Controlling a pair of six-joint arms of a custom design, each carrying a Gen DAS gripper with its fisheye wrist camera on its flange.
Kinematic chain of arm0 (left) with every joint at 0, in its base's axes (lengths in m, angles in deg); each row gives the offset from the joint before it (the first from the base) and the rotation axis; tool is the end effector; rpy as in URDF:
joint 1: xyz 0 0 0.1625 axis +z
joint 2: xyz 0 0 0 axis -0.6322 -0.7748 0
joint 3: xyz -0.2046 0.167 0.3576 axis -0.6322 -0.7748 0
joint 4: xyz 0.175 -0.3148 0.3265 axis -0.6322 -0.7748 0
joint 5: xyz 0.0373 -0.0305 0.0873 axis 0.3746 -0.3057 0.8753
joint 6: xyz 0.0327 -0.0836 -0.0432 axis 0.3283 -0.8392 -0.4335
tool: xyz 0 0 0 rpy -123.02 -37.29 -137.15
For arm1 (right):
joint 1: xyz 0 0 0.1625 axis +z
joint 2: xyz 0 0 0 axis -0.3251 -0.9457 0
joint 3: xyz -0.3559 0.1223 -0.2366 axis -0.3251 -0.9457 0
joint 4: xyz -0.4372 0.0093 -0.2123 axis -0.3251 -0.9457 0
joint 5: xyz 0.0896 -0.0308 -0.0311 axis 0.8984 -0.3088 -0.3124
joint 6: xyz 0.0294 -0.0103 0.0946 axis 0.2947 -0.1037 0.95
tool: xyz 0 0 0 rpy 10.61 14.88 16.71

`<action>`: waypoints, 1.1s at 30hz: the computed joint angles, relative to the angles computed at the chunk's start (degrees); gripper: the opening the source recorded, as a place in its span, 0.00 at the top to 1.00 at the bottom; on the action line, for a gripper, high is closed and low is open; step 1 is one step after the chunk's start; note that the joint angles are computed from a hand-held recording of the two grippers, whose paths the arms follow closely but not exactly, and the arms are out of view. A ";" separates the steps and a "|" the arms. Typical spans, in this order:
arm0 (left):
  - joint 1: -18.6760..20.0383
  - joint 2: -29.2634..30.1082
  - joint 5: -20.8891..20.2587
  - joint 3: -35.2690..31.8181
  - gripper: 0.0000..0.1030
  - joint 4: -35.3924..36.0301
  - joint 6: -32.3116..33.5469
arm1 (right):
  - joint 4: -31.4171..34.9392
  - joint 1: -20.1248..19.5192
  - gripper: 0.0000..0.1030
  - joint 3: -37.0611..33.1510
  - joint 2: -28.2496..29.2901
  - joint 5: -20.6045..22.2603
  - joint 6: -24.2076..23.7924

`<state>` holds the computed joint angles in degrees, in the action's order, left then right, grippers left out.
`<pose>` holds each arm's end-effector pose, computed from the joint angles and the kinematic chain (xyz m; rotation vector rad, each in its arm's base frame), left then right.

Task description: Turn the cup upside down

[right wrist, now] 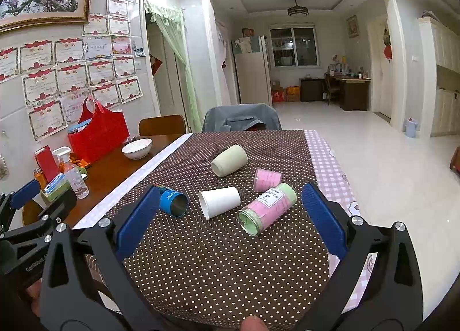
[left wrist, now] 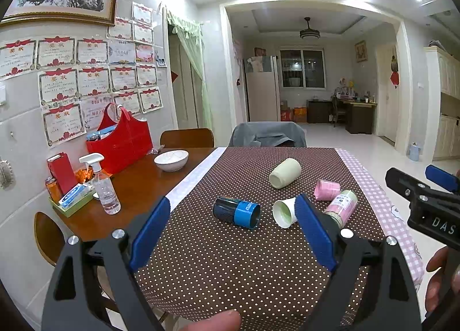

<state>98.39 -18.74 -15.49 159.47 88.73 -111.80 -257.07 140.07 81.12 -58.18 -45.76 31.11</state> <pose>-0.1542 -0.6480 0.4256 0.7246 1.9436 -1.3264 0.4648 -0.6503 0.0736 0.3889 -2.0492 1.5027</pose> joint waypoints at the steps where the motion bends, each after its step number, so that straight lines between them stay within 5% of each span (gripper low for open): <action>1: 0.01 0.02 0.04 -0.03 0.16 0.04 -0.05 | 0.02 0.03 0.06 -0.12 0.10 0.00 -0.19; 33: -0.21 0.35 -0.23 -0.63 0.16 0.70 -0.40 | 0.22 0.16 0.06 -0.52 0.13 -0.03 -0.48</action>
<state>98.18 -18.39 -15.71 158.84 89.43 -112.19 -256.85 140.24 80.61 -58.05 -45.79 30.63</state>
